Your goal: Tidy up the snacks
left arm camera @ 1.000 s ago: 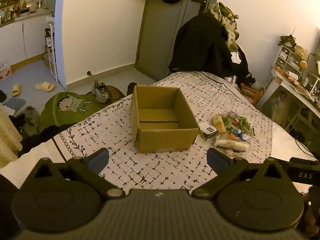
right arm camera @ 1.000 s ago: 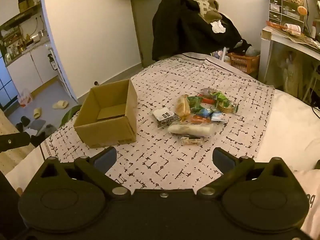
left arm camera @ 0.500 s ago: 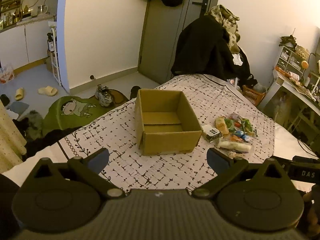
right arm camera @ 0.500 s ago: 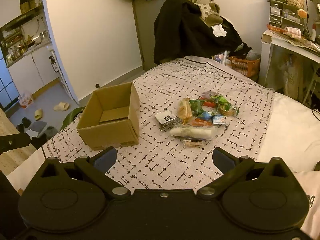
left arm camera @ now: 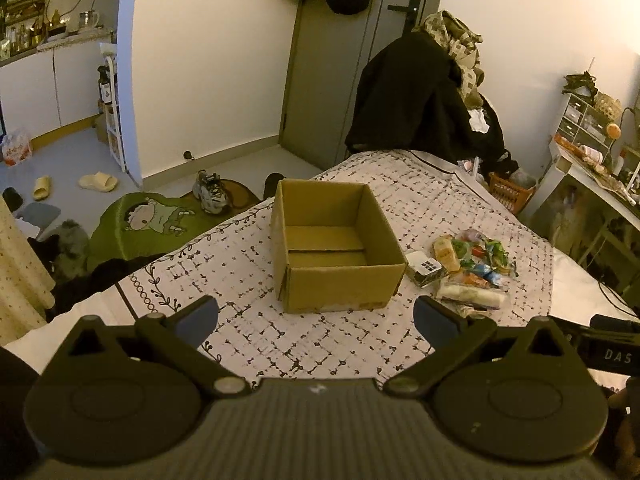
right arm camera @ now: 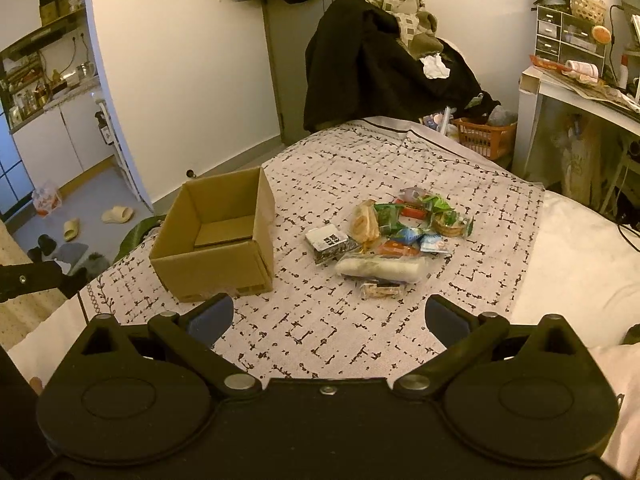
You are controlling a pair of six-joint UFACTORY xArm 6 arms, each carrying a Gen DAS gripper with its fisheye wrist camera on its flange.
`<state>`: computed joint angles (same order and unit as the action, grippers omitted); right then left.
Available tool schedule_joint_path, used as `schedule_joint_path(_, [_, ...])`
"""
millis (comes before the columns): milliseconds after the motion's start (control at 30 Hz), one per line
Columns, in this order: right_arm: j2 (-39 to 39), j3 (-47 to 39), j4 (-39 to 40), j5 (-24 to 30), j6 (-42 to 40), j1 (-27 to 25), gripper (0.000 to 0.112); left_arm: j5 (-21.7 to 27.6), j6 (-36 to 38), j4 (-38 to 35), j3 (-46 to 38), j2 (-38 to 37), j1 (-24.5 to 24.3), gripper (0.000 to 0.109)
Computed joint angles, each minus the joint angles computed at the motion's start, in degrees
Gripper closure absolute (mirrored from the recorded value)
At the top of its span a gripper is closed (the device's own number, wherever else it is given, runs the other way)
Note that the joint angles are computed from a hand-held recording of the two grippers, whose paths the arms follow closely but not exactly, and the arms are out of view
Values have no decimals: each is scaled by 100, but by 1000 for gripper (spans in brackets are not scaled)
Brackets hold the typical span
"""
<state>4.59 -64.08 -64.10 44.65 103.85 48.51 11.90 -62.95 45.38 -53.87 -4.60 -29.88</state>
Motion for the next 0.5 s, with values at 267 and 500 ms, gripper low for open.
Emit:
schedule_joint_path(267, [-13,27,-26,-53,34,-18,9,17,17,-33,2,59,-16,6])
schedule_joint_path(500, [-15,32,-29,-54,37,-17,9,39,-40,28,-14,66,-50,6])
